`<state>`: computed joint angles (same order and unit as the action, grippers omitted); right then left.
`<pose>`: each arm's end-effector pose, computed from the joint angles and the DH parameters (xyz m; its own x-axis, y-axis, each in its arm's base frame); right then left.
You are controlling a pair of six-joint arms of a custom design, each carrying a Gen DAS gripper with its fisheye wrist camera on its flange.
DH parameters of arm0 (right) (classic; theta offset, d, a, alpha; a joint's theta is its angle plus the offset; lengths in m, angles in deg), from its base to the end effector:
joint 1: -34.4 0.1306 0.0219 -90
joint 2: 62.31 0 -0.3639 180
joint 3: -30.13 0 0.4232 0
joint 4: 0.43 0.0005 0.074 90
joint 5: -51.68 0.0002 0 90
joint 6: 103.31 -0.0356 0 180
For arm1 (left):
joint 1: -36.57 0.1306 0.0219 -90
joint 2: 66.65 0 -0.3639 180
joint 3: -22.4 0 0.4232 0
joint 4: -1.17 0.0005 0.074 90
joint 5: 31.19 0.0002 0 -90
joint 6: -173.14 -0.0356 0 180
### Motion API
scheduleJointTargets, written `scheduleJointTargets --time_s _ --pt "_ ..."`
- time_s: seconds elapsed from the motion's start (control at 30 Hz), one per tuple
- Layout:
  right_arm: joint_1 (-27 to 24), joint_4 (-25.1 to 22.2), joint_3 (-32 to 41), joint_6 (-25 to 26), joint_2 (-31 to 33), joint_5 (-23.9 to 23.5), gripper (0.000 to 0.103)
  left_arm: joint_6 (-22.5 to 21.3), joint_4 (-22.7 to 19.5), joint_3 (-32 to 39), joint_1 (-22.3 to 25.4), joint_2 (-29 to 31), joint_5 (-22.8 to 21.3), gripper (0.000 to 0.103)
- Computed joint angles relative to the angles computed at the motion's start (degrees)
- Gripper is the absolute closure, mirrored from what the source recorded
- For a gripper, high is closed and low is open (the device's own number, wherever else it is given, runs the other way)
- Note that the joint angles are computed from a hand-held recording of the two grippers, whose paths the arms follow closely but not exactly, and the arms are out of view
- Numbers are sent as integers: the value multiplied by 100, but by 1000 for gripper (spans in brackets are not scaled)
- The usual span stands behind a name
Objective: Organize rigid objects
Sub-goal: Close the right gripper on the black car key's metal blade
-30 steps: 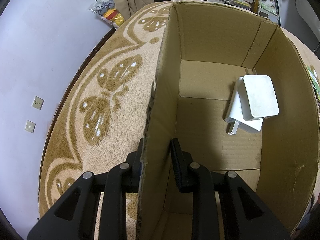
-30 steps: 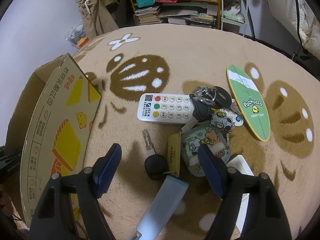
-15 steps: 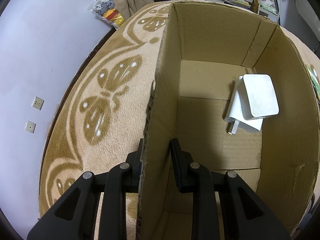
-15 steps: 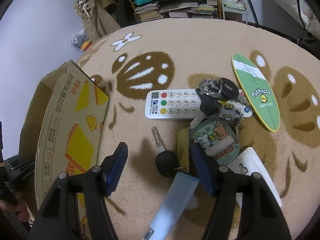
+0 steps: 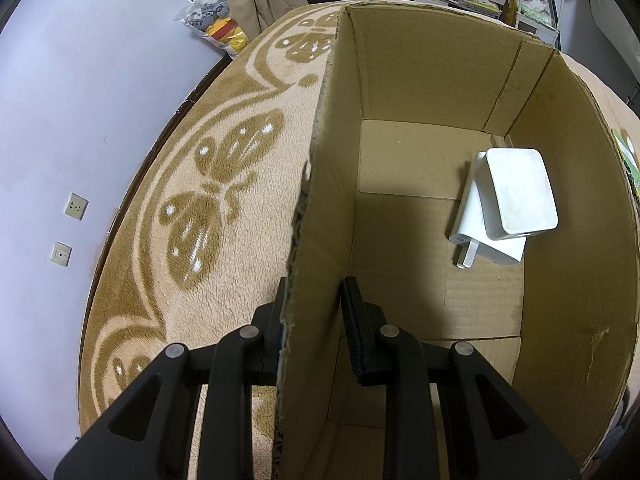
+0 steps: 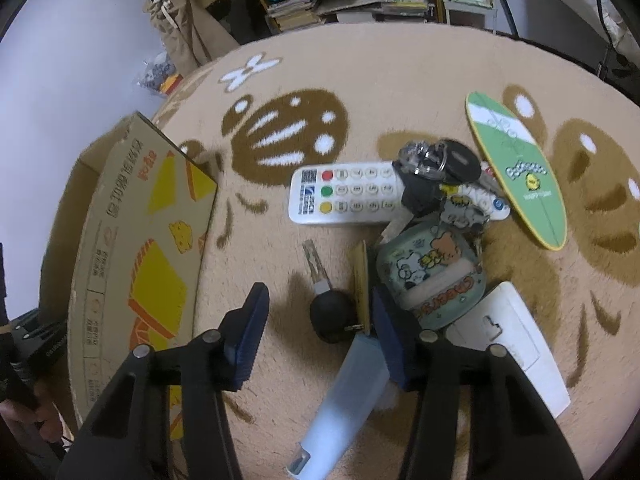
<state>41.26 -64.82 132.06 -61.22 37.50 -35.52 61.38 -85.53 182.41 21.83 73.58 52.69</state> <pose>0.5539 0.0644 0.4078 -0.6609 0.6670 -0.3440 0.5873 0.7450 0.3163 0.7189 -0.1857 0.4059 -0.7475 0.5778 -0.3277 0.5272 0.8162 0.2364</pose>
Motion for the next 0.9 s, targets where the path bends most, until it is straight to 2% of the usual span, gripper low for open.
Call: scheduleJointTargets --time_s 0.2,0.47,0.77,0.83,0.9 --pt "39 -97 104 109 162 136 47 -6 -3 7 -1 5 -9 79" --pt "29 -170 223 212 363 61 47 1 11 -30 -1 -14 -5 79" --pt "123 -511 593 498 655 414 47 -12 52 -101 -2 -52 -21 79" --pt "145 -516 614 429 666 503 51 -20 67 -125 -1 -66 -28 79" --pt "170 -500 607 303 642 647 69 -10 82 -160 -9 -86 -36 79"
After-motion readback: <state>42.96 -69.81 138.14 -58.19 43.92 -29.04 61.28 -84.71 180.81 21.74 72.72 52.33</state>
